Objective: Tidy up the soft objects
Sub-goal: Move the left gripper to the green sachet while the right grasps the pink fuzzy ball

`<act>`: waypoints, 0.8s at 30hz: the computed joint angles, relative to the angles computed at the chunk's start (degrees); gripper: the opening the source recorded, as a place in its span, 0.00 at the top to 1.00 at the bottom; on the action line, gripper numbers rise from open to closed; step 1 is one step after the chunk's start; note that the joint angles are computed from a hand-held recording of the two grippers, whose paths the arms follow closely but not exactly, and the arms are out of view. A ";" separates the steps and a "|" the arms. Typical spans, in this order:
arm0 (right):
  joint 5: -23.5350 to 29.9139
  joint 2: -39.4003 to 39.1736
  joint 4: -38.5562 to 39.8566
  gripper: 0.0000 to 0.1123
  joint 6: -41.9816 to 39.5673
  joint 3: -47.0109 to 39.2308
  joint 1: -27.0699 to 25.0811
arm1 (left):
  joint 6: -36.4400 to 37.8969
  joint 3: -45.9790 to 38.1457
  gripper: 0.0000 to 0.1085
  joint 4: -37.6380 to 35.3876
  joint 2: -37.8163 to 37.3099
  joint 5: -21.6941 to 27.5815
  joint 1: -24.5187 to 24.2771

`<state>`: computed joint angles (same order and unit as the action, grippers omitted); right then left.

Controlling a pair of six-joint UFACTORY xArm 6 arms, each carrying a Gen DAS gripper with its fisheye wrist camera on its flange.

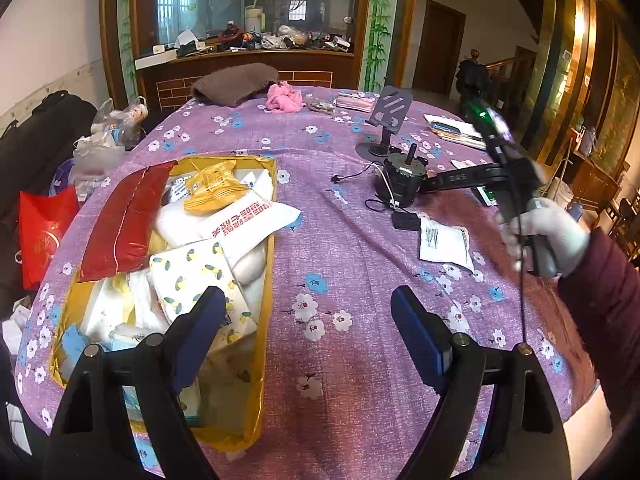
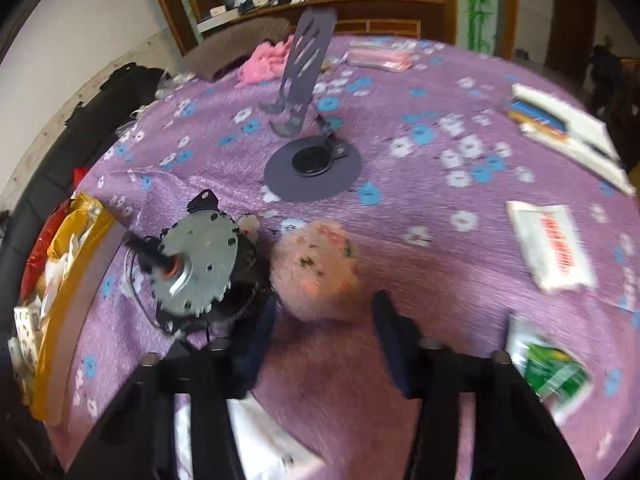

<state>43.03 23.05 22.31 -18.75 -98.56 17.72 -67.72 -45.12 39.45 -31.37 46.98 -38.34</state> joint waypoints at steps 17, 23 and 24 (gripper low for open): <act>-10.03 -29.59 35.78 0.74 -20.58 39.09 -17.03 | 25.08 -24.20 0.22 -20.18 28.48 -12.85 1.72; -12.58 -28.24 45.95 0.74 -25.33 40.81 -21.35 | 33.33 -50.88 0.22 -25.93 50.16 -6.06 0.82; -12.67 -28.21 47.29 0.74 -26.04 41.04 -21.46 | 34.87 -55.27 0.22 -28.01 53.42 -6.00 0.95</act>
<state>30.35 -5.16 69.59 -44.79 -57.52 -3.74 -32.85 -100.39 11.43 22.05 40.98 -37.39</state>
